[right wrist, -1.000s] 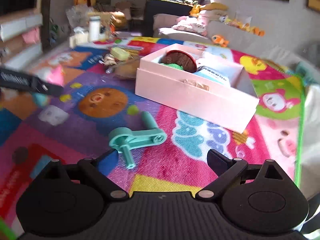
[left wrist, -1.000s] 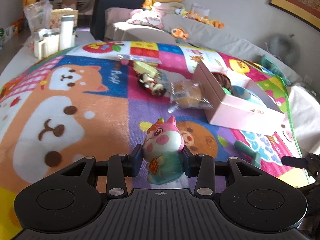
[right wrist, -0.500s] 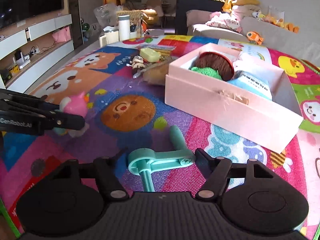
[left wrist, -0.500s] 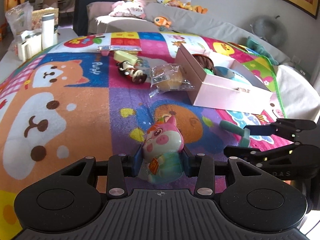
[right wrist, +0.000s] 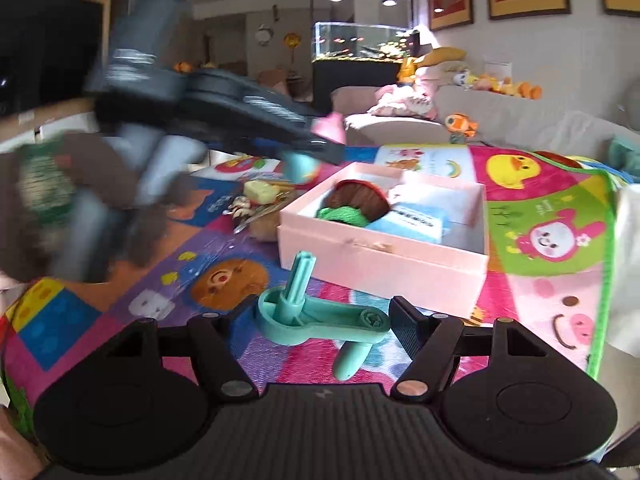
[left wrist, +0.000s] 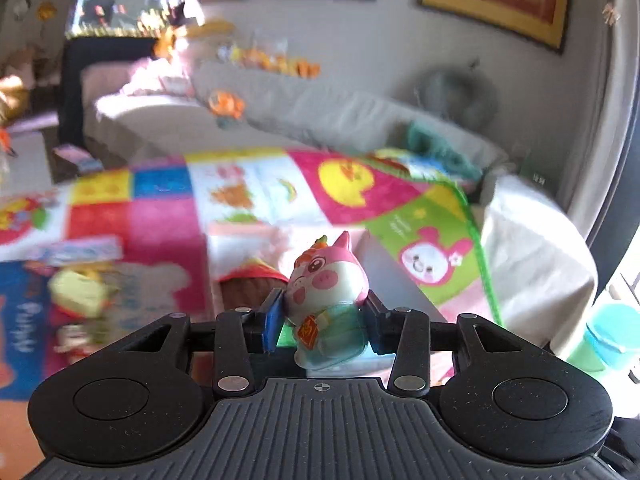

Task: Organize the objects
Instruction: 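Lower the pink pig figurine into the box and open the left gripper, then lower the teal crank toy into the box and open the right gripper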

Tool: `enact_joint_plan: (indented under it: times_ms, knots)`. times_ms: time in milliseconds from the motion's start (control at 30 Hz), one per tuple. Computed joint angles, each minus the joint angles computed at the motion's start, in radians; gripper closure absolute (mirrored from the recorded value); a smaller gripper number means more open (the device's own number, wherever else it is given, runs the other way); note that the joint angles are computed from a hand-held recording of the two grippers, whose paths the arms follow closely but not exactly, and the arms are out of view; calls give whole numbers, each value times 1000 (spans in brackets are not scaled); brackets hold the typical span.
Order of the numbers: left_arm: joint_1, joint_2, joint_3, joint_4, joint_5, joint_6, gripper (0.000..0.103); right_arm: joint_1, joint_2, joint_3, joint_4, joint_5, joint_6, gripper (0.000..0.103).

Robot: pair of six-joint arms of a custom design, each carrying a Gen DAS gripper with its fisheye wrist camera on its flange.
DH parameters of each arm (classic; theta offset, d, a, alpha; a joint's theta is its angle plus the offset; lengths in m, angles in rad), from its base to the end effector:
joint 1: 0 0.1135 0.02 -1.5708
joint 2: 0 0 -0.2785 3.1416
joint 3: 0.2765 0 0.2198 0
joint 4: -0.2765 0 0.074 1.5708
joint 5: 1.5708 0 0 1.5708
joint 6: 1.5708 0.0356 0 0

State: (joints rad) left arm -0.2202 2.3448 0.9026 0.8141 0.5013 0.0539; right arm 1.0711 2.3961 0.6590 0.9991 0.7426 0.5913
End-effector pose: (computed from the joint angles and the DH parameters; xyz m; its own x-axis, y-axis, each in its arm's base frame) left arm 0.3734 -0.1011 0.0488 -0.5418 0.1697 -0.8232 0.6011 0.7628 -0.2384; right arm 0.1759 0.2719 0.0165 -0.4945 -0.0487 -0.8678 -0.1581 0.9868 0.0347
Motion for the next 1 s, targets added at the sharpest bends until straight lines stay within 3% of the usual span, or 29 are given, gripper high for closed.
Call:
enact_joint_plan:
  times_ms: [100,133,200,300,567,667,867,1000]
  knots:
    - [-67,53,127,-204,-174,49,57,-1,4,-28,20,18,26,33]
    - [-78,62,123,-204,-214,71,57,-3,7,-38,29,21,32,33]
    - [-75,67,49,-79,-228,118,56,-13,16,-53,52,16,42,33]
    - [-58,56,12,-31,-242,156,57,-39,32,-48,65,-3,49,33]
    - [100,41,-191,317,-28,54,60,-71,25,-9,28,-28,46,33]
    - [176,54,-236,393,61,-1,60,-82,-15,-12,6,-20,26,33]
    - [312,89,-295,440,163,0,61,-199,-168,-4,-51,-161,-21,33]
    - [346,122,-285,409,184,-2,61,-342,-203,237,-341,-283,-37,29]
